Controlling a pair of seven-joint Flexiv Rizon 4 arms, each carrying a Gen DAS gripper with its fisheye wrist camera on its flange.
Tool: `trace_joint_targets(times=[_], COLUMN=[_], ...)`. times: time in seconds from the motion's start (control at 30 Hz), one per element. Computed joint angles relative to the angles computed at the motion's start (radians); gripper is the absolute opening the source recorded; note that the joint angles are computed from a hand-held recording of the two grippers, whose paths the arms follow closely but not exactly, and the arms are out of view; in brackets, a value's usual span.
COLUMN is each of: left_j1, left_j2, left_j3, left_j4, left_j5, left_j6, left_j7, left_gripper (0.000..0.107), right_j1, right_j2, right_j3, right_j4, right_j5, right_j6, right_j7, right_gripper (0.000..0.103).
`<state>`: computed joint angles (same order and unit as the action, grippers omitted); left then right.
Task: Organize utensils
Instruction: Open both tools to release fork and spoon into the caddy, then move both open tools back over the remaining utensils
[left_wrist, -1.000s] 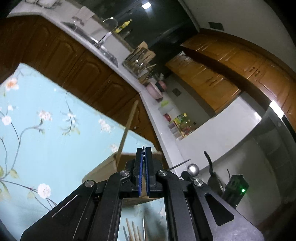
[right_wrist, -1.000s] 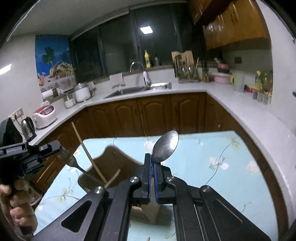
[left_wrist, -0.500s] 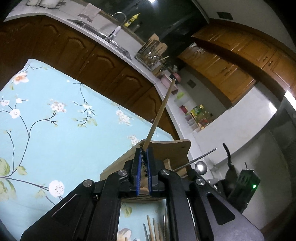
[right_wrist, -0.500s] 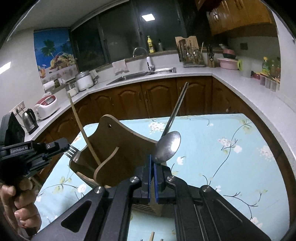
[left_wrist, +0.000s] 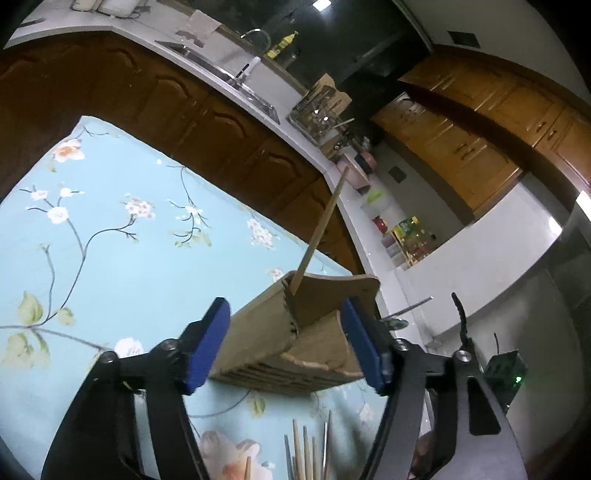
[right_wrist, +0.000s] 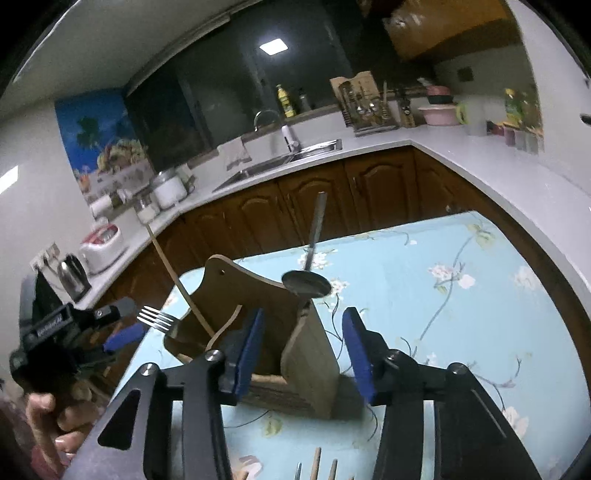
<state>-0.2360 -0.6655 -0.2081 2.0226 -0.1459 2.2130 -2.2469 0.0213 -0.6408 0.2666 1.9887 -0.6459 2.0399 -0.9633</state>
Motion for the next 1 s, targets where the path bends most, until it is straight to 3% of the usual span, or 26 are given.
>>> trace_joint_targets(times=[0.03, 0.23, 0.3, 0.43, 0.53, 0.67, 1.0], left_j1=[-0.014, -0.203, -0.272, -0.459, -0.542, -0.598, -0.636], left_j2=[0.007, 0.077, 0.090, 0.105, 0.104, 0.100, 0.066], left_j3=[0.010, 0.112, 0.132, 0.156, 0.130, 0.069, -0.071], left_j4=[0.010, 0.138, 0.170, 0.217, 0.229, 0.237, 0.244], left_j5=[-0.011, -0.218, -0.311, -0.600, -0.764, -0.916, -1.102], left_j6=[0.007, 0.083, 0.122, 0.201, 0.255, 0.323, 0.427], left_j7=[0.004, 0.078, 0.119, 0.292, 0.400, 0.488, 0.595], left_gripper=[0.071, 0.090, 0.091, 0.094, 0.095, 0.095, 0.095], right_j1=[-0.023, -0.029, -0.017, -0.011, 0.003, -0.010, -0.020], right_j2=[0.001, 0.057, 0.086, 0.148, 0.190, 0.229, 0.246], right_j3=[0.014, -0.034, -0.059, -0.092, -0.113, -0.128, -0.144], right_j4=[0.010, 0.139, 0.189, 0.299, 0.378, 0.479, 0.642], right_j5=[-0.009, 0.038, 0.060, 0.084, 0.124, 0.131, 0.172], right_j6=[0.012, 0.176, 0.227, 0.325, 0.390, 0.456, 0.540], right_j7=[0.010, 0.011, -0.004, -0.042, -0.085, -0.114, -0.178], right_gripper=[0.063, 0.094, 0.095, 0.098, 0.100, 0.100, 0.100])
